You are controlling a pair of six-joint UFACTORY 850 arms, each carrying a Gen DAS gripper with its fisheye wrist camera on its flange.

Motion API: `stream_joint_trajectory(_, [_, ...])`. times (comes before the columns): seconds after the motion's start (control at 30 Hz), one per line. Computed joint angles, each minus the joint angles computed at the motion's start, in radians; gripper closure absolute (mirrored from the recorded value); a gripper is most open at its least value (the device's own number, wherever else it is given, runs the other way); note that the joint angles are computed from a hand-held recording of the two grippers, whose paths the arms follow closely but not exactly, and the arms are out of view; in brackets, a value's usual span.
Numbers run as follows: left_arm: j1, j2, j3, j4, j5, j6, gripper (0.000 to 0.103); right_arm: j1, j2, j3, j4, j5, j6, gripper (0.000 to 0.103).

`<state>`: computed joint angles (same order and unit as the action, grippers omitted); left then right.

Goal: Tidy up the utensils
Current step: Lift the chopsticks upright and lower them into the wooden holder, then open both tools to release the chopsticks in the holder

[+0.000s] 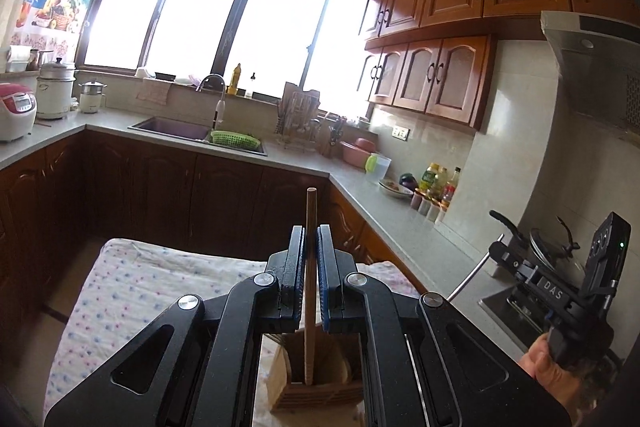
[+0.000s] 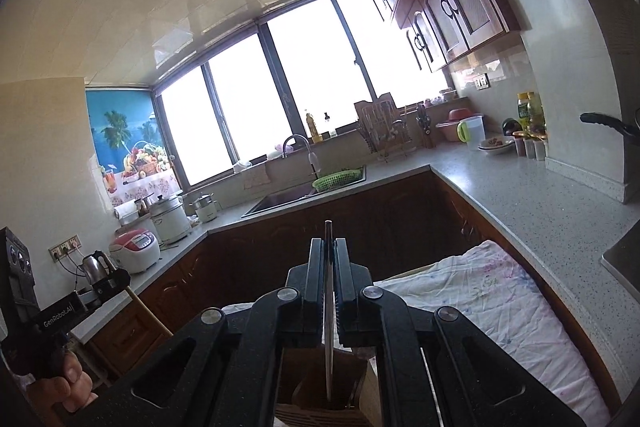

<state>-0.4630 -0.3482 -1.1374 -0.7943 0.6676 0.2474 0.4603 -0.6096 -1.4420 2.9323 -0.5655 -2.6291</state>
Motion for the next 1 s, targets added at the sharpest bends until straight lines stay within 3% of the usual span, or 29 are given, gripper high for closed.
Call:
stream_joint_trajectory(0.3, [0.028,-0.152,-0.075,0.037,0.014,-0.127,0.098,0.019,-0.152,-0.122,0.042,0.026,-0.056,0.099])
stream_joint_trajectory(0.53, [0.029,-0.225,-0.114,0.034,-0.036,-0.129,0.097,0.017,-0.199,-0.146,0.012,0.05,-0.03,0.099])
stream_joint_trajectory(0.93, [0.027,-0.233,-0.13,-0.029,-0.041,-0.05,0.096,0.012,-0.212,-0.165,-0.002,0.075,-0.009,0.098])
stream_joint_trajectory(1.0, [0.027,-0.232,-0.134,-0.049,-0.052,-0.027,0.096,0.009,-0.214,-0.171,-0.03,0.083,0.018,0.093])
